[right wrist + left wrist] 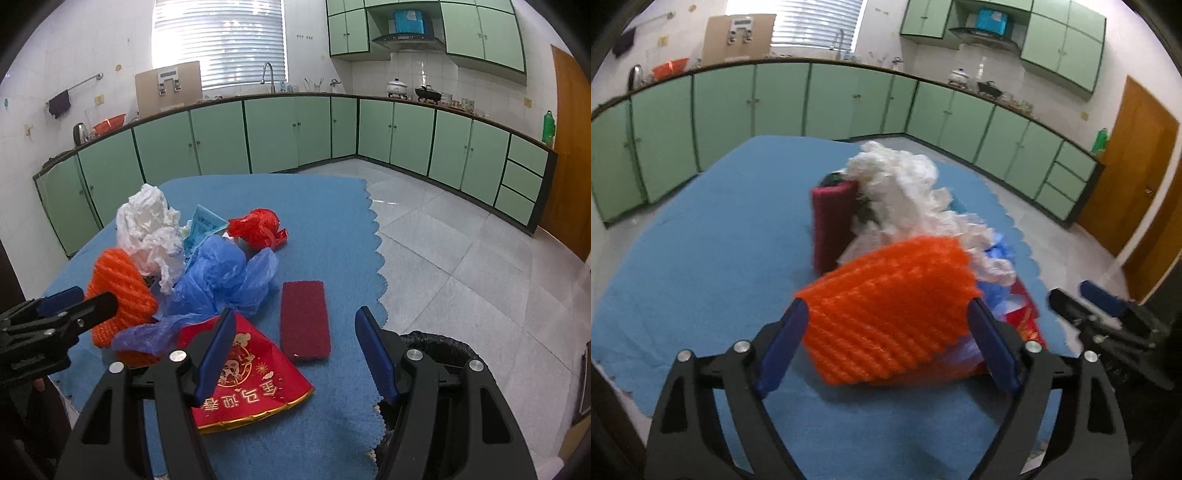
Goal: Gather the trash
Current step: 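Reach the left gripper to the orange mesh net and close on it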
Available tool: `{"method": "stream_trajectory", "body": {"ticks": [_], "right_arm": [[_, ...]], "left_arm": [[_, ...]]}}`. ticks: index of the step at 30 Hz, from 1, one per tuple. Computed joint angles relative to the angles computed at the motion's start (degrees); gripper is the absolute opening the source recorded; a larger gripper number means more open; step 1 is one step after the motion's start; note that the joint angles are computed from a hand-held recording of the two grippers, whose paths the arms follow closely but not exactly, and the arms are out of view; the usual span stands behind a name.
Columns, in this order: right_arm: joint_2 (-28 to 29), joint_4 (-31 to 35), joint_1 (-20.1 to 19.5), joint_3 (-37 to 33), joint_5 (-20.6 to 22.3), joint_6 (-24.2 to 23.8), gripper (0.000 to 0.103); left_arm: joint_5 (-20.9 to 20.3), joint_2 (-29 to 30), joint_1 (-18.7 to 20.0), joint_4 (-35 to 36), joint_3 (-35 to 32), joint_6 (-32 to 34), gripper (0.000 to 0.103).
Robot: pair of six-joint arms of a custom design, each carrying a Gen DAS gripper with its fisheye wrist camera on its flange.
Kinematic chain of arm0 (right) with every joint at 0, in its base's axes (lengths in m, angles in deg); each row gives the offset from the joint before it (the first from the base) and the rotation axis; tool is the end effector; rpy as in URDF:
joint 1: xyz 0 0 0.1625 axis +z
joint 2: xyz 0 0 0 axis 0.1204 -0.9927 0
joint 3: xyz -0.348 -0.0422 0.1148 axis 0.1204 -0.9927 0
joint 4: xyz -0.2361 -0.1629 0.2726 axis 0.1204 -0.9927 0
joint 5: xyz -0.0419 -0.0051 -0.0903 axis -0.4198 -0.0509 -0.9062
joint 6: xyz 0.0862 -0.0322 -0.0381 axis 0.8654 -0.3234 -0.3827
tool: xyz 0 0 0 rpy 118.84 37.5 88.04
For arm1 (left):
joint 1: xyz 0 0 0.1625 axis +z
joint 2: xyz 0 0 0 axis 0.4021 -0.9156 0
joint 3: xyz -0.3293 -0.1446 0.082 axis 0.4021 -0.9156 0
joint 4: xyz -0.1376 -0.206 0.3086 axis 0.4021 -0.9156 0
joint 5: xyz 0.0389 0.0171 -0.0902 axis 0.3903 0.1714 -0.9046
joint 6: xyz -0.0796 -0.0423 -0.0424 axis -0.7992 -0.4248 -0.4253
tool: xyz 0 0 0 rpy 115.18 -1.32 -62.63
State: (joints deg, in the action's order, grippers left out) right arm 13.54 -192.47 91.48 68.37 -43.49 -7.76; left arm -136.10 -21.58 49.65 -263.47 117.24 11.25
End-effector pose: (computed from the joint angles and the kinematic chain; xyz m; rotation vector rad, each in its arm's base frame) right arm 0.2192 -0.7870 -0.0160 0.8215 -2.3593 0.9110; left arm -0.0148 -0.7387 0.1657 0.1422 2.2842 -1.1526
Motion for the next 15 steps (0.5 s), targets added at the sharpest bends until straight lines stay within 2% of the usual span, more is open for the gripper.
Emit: {"method": "stream_trajectory", "body": {"ticks": [4,6,8,9,10,11,14,15], "right_arm": [[0.7,0.8,0.0,-1.4,-0.4,0.2,0.066],[0.9,1.0,-0.1,-1.7,-0.7,0.1,0.066],[1.1,1.2,-0.1,-2.1,-1.0,0.1,0.066],[1.2,1.3,-0.1,-2.4,-1.1,0.1,0.066],[1.4,1.5,-0.2,-2.7,-1.2,0.3,0.066],[1.4,1.5,-0.2,-2.8,-1.2,0.4,0.066],[1.5,1.6,-0.2,-3.2,-1.1,0.4,0.066],[1.5,1.6,-0.3,-3.1,-1.0,0.3,0.066]], "left_arm": [[2.1,3.3,0.4,2.4,-4.8,2.3,0.093],[1.1,3.7,1.2,4.9,-6.3,0.3,0.093],[0.5,3.8,1.4,4.2,-6.4,0.4,0.092],[-0.1,3.9,1.6,3.4,-6.5,0.7,0.087],[-1.2,3.8,1.7,3.4,-6.3,0.8,0.068],[-2.5,3.4,2.0,3.8,-5.9,0.6,0.061],[-5.2,2.5,2.4,2.8,-4.4,0.9,0.048],[-5.5,2.3,2.5,2.5,-4.0,0.8,0.047]]}}
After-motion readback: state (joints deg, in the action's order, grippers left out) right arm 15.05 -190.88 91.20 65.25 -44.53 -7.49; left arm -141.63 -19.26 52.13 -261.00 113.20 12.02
